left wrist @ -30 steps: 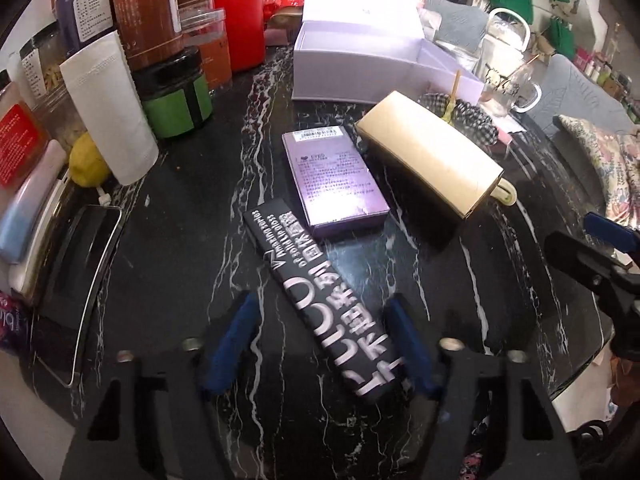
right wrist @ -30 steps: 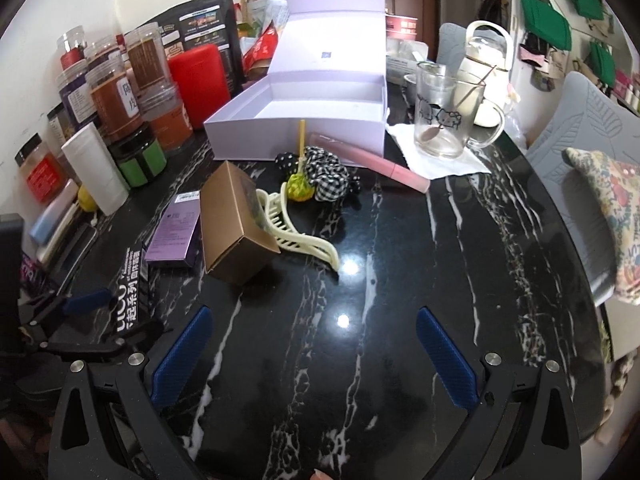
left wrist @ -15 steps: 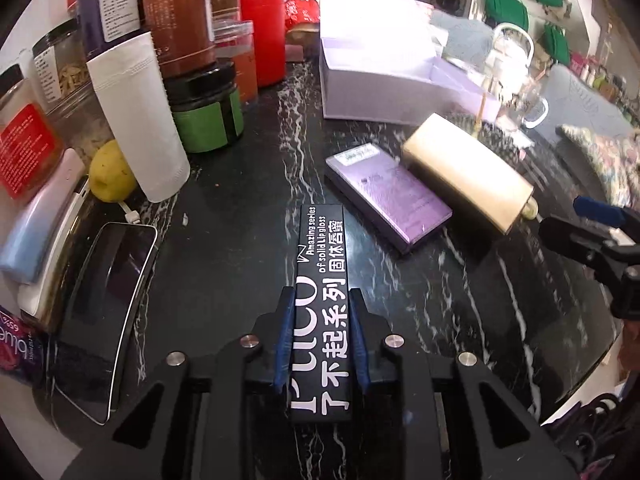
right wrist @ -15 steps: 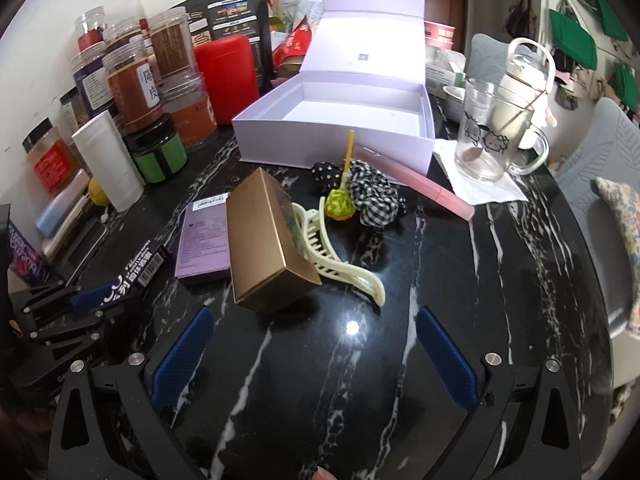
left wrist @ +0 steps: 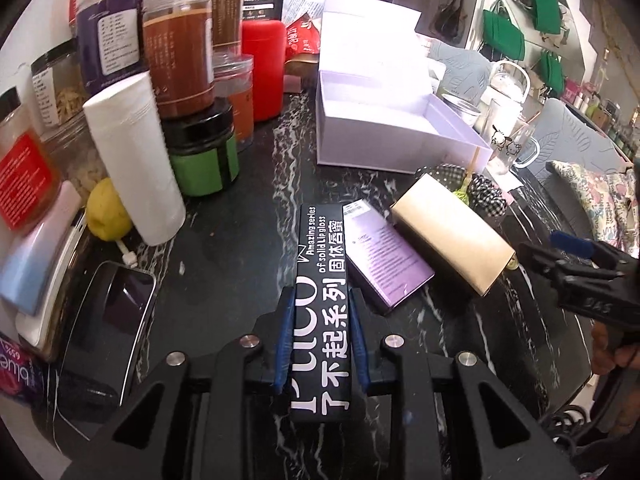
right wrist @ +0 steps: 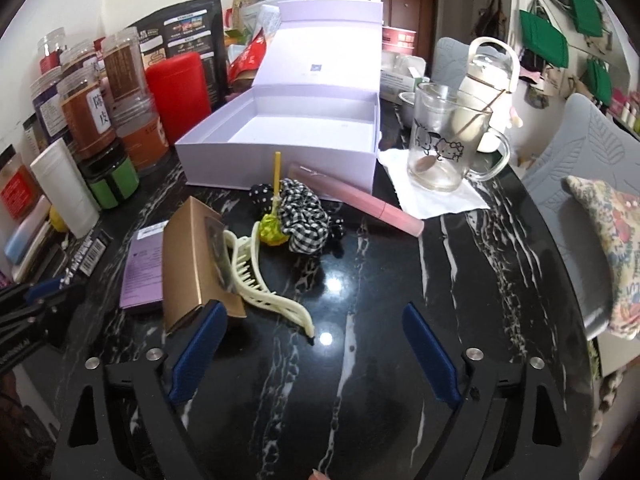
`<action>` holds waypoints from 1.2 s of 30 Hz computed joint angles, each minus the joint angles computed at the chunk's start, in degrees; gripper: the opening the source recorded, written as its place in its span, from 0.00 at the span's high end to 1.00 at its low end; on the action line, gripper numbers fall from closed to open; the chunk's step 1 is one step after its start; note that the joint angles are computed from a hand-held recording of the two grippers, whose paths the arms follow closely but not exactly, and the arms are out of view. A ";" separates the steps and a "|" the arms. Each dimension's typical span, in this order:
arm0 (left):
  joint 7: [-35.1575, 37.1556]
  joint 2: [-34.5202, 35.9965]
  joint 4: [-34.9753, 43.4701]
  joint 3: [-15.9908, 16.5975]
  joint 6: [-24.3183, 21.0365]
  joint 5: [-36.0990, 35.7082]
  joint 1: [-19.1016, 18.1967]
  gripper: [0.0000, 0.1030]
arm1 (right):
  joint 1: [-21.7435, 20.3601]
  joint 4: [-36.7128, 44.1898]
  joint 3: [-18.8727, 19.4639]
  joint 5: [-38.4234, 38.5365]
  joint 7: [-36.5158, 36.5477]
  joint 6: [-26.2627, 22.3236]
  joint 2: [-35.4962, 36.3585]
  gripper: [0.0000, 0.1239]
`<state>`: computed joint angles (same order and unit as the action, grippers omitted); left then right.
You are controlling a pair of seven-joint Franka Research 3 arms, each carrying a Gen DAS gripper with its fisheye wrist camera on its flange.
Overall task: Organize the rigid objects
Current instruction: 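Grasp the cream claw clip with the right gripper while the left holds the lipstick box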
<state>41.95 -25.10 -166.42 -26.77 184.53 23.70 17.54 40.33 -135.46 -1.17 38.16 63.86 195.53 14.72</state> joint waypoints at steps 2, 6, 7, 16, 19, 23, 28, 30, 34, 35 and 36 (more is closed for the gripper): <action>0.06 0.59 0.49 -0.21 0.37 0.09 0.14 0.75 | -2.37 1.41 1.67 -2.17 0.87 -1.06 1.53 0.32; -0.12 0.20 0.85 -1.64 -0.01 0.20 1.41 0.75 | -9.61 3.27 7.31 -8.78 3.66 -3.30 3.87 0.34; -0.23 0.06 0.89 -1.61 -0.18 0.26 1.51 0.75 | -13.83 3.55 11.10 -11.17 4.73 -3.33 4.45 0.34; -0.82 -0.21 1.22 -0.08 -1.12 1.41 1.44 0.75 | -24.75 6.28 21.15 -22.92 10.34 -4.59 8.05 0.47; -0.69 -0.26 1.29 1.81 -1.64 1.59 -0.34 0.75 | -28.65 7.35 24.86 -25.89 10.73 -5.72 9.11 0.55; -1.06 -1.22 1.57 2.48 -2.95 2.13 -0.96 0.75 | -28.92 8.58 25.34 -26.85 11.11 -6.06 10.25 0.74; -0.99 -1.83 1.59 5.15 -3.62 2.81 -2.98 0.75 | -34.22 8.48 30.69 -27.91 11.49 -7.19 10.92 0.82; -1.05 -2.17 1.67 5.22 -4.03 3.16 -3.06 0.75 | -35.80 7.83 32.27 -27.93 11.43 -7.33 10.67 0.82; -1.55 -2.52 1.74 4.48 -3.94 4.33 -2.73 0.75 | -42.29 5.44 38.62 -29.04 11.46 -6.65 10.34 0.83; -1.29 -2.45 1.60 5.41 -3.70 4.23 -3.73 0.75 | -45.37 4.59 41.59 -29.71 11.69 -6.39 10.55 0.83; -1.12 -2.56 1.42 5.95 -3.43 4.13 -4.43 0.75 | -46.72 4.14 42.85 -30.17 12.16 -6.18 10.57 0.83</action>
